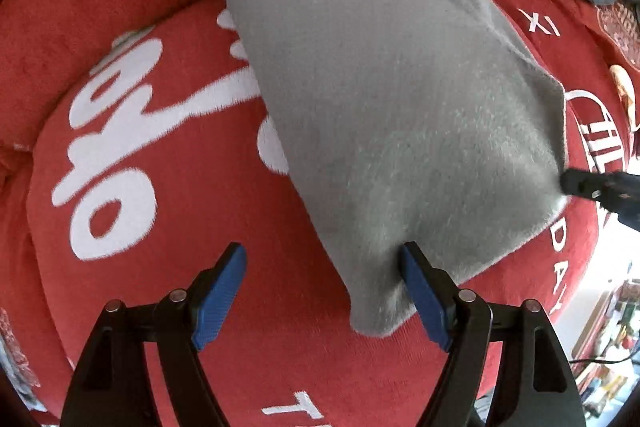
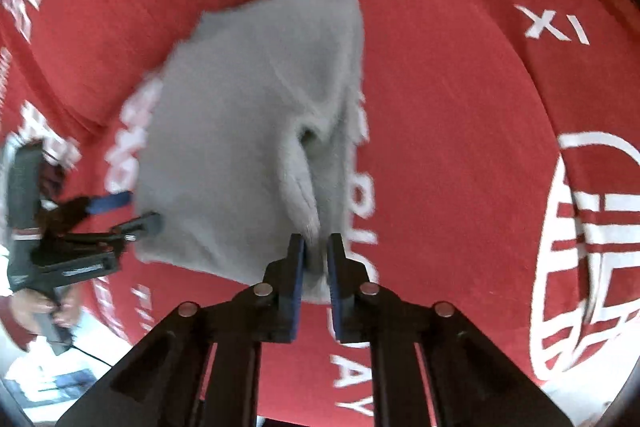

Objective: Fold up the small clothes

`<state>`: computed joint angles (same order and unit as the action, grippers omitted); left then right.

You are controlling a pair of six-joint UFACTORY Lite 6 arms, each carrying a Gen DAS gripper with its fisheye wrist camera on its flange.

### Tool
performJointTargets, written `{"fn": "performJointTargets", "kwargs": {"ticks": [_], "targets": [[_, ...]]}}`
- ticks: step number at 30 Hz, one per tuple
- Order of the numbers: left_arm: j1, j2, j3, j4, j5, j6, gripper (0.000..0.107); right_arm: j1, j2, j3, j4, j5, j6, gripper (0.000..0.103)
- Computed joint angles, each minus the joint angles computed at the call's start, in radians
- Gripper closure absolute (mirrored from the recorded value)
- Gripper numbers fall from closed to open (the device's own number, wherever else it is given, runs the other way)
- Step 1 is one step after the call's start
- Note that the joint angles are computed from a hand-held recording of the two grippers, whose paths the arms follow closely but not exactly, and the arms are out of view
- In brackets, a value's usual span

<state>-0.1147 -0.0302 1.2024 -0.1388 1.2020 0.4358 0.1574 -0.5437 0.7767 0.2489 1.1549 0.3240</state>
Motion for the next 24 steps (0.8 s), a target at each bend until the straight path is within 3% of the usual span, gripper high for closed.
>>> {"fn": "performJointTargets", "kwargs": {"ticks": [3,5,10,11,13,14,15,17,18,21,24], "targets": [[0.035,0.006,-0.003,-0.019,0.012,-0.004,0.025,-0.062,-0.068,-0.095,-0.010,0.012,-0.015,0.091],[0.050,0.014,0.000,-0.025,0.020,0.004,0.025,-0.146,-0.103,-0.118,-0.008,0.060,-0.030,0.099],[0.030,-0.010,-0.031,-0.004,-0.008,0.005,0.025,-0.364,-0.154,-0.025,0.088,0.140,-0.109,0.092],[0.024,-0.011,-0.033,-0.002,-0.010,-0.005,0.025,-0.392,-0.149,-0.003,0.123,0.136,-0.136,0.089],[0.019,-0.006,-0.029,-0.004,-0.009,-0.021,0.025,-0.397,-0.094,0.046,0.206,0.094,-0.177,0.046],[0.022,-0.004,-0.027,-0.006,-0.005,-0.024,0.025,-0.381,-0.064,0.056,0.235,0.068,-0.192,0.040],[0.027,-0.003,-0.025,-0.008,-0.002,-0.024,0.025,-0.339,-0.022,0.066,0.250,0.031,-0.193,0.040],[0.033,-0.004,-0.020,-0.010,0.007,-0.024,0.025,-0.227,0.087,0.102,0.210,-0.035,-0.159,0.062],[0.037,-0.008,-0.022,-0.011,0.009,-0.018,0.025,-0.192,0.123,0.112,0.187,-0.061,-0.139,0.097],[0.044,-0.010,-0.030,-0.022,0.007,-0.010,0.025,-0.166,0.157,0.077,0.106,-0.124,-0.041,0.096],[0.052,-0.003,-0.025,-0.024,0.017,-0.015,0.025,-0.277,0.078,-0.072,0.203,-0.157,-0.083,0.096]]}}
